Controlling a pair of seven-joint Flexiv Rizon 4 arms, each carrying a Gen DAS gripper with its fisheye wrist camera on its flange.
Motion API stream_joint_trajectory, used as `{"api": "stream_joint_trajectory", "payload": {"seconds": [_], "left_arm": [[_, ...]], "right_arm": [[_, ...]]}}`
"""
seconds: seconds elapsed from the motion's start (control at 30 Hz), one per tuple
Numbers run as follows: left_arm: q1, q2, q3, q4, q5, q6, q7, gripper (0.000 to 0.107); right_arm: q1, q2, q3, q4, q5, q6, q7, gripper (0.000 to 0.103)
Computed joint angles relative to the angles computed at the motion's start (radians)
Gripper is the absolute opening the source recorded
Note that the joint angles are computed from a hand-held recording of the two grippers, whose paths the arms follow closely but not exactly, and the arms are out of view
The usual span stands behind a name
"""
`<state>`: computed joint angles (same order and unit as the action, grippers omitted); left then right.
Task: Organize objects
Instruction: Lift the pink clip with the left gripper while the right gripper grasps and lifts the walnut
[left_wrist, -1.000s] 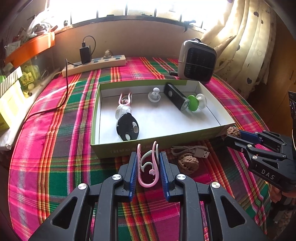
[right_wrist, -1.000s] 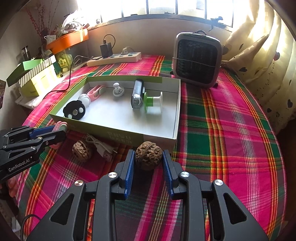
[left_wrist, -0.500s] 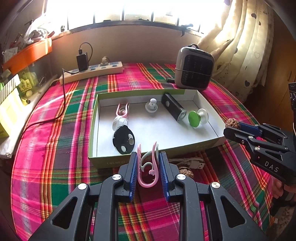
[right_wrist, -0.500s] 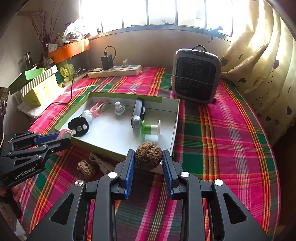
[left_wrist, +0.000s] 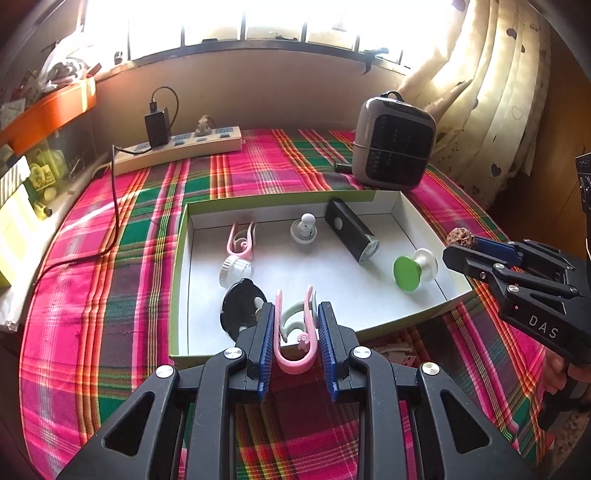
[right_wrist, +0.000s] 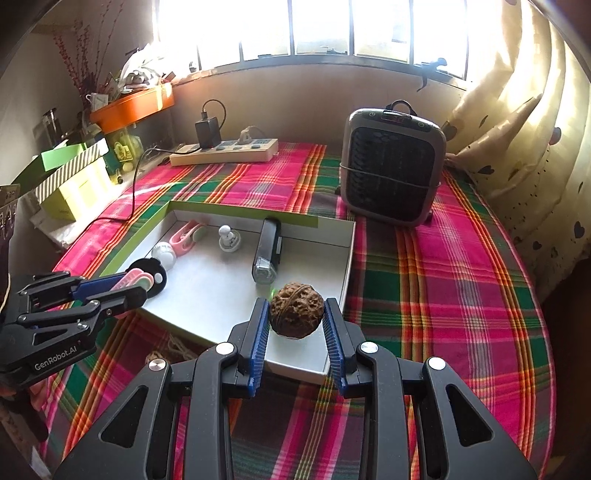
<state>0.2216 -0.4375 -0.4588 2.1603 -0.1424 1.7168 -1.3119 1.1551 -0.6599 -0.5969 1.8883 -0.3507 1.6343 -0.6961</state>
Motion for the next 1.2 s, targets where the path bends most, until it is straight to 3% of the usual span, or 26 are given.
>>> {"api": "stream_joint_trajectory", "payload": {"seconds": [0.83,1.2], "left_arm": [[-0.149,-0.101,0.129,-0.166,-0.087,-0.09,0.075,0.021],[-0.194,-0.117,0.174,-0.195,-0.107,-0.11,0.081,0.021]], "right_arm": [[-0.34,-0.092,0.315,-0.273,-0.214,-0.162,0.052,0.031],[-0.427,-0.131,0.423,-0.356,-0.252,-0.236,0.038,0.031]]}}
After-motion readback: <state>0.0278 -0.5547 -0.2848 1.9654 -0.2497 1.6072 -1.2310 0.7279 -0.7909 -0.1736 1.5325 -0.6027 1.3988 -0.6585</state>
